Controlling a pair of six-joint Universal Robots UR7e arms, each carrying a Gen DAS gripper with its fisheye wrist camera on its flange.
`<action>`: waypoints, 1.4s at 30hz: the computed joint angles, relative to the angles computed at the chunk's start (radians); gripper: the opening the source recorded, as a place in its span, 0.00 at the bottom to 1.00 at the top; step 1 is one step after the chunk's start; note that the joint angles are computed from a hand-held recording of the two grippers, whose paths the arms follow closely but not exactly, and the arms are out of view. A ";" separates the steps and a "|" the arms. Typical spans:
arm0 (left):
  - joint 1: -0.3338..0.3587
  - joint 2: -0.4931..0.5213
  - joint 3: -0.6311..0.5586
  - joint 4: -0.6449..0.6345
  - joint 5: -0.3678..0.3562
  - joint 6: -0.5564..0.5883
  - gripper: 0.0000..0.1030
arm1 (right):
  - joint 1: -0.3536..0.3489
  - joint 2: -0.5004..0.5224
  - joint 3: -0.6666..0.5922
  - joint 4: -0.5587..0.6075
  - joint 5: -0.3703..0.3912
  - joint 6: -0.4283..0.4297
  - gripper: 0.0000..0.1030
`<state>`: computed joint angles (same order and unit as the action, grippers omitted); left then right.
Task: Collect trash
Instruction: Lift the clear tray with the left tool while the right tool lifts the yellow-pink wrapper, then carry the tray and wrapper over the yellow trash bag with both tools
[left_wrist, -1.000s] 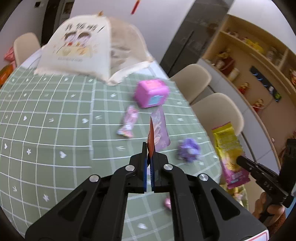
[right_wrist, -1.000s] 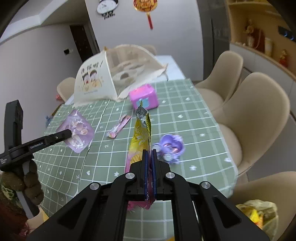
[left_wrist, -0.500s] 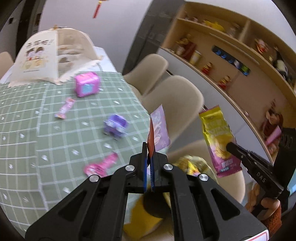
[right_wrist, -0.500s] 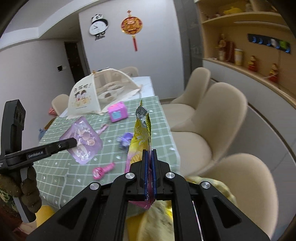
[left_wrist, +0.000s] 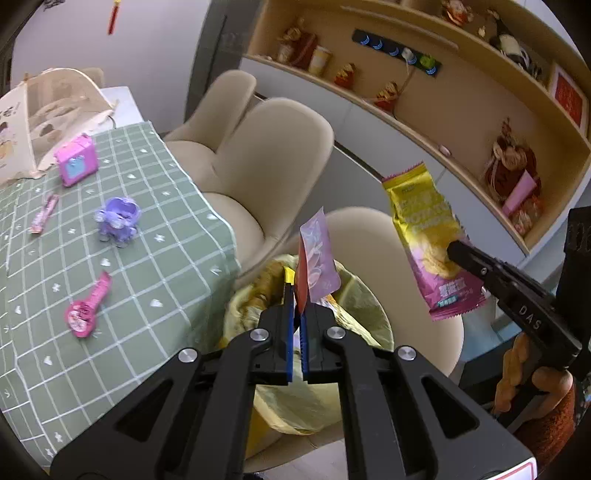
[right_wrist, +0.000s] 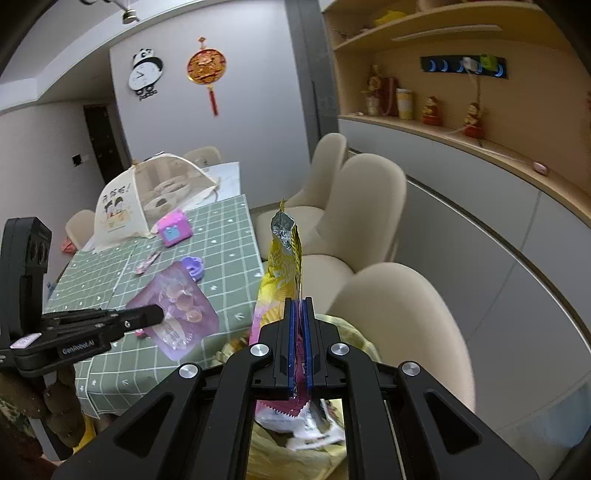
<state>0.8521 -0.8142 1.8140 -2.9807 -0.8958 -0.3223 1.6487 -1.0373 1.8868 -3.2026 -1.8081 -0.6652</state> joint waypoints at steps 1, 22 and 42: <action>0.002 0.011 -0.010 0.006 -0.006 0.000 0.02 | -0.008 -0.008 0.005 -0.004 -0.002 0.000 0.06; 0.127 0.178 -0.195 0.143 -0.226 -0.025 0.25 | -0.094 -0.039 0.034 0.016 -0.019 0.072 0.06; 0.101 -0.182 0.239 0.014 0.041 -0.220 0.41 | -0.079 0.339 -0.230 0.301 -0.223 0.083 0.06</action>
